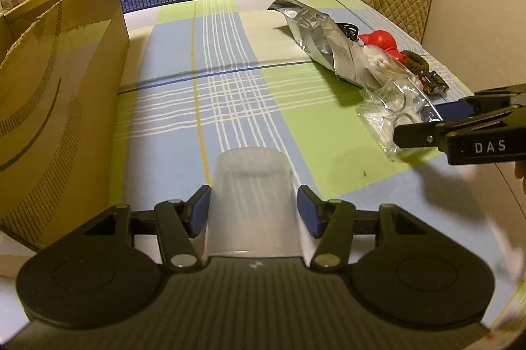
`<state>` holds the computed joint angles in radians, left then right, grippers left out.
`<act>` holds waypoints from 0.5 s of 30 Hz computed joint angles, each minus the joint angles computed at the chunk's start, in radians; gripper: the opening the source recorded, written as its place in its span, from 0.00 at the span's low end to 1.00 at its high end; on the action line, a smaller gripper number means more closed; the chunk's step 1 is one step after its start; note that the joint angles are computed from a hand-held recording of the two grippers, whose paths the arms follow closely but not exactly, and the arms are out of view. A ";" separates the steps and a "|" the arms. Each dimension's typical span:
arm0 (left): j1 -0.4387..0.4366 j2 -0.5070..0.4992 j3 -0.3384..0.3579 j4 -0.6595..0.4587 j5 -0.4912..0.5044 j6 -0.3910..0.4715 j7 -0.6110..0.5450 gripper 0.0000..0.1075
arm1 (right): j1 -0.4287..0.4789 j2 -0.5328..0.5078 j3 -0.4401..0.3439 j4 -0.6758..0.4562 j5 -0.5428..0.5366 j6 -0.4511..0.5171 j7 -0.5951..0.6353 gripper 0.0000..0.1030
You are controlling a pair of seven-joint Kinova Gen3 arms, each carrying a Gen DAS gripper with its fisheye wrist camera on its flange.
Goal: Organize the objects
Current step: 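Close the right tool on the clear plastic tray while the left tool holds the cup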
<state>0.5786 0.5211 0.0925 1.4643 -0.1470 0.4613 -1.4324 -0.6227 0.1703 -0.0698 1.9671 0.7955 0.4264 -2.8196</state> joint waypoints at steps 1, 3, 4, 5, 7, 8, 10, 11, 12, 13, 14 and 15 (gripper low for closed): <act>-0.002 0.001 0.003 -0.005 0.002 0.007 -0.003 0.47 | 0.000 0.000 -0.002 -0.002 -0.006 0.005 0.003 0.52; -0.008 0.001 0.011 -0.007 0.006 0.012 -0.014 0.44 | 0.003 -0.002 -0.009 -0.007 -0.022 0.016 0.020 0.51; -0.012 0.000 0.015 -0.008 0.008 0.016 -0.021 0.44 | 0.003 -0.005 -0.014 -0.009 -0.029 0.024 0.031 0.51; -0.018 -0.002 0.023 -0.007 0.014 0.019 -0.030 0.44 | 0.003 -0.010 -0.018 -0.010 -0.036 0.030 0.041 0.51; -0.021 -0.011 0.026 0.004 0.019 0.013 -0.041 0.44 | 0.002 -0.019 -0.026 -0.011 -0.045 0.044 0.052 0.51; -0.014 -0.017 0.020 0.011 0.015 0.007 -0.039 0.44 | 0.005 -0.025 -0.032 -0.013 -0.056 0.054 0.062 0.51; -0.024 -0.027 0.032 0.018 0.027 0.011 -0.049 0.44 | 0.004 -0.034 -0.040 -0.016 -0.063 0.073 0.063 0.51; -0.025 -0.032 0.034 0.019 0.030 0.013 -0.052 0.44 | 0.002 -0.040 -0.045 -0.017 -0.064 0.084 0.060 0.51; -0.026 -0.037 0.035 0.024 0.032 0.012 -0.055 0.44 | 0.003 -0.047 -0.050 -0.015 -0.063 0.091 0.057 0.51; -0.027 -0.043 0.037 0.027 0.035 0.011 -0.058 0.44 | 0.002 -0.055 -0.056 -0.014 -0.060 0.099 0.050 0.51; -0.028 -0.049 0.040 0.027 0.038 0.015 -0.061 0.44 | 0.002 -0.062 -0.062 -0.014 -0.058 0.109 0.042 0.51; -0.032 -0.056 0.044 0.029 0.043 0.017 -0.064 0.44 | 0.002 -0.069 -0.069 -0.014 -0.056 0.120 0.034 0.51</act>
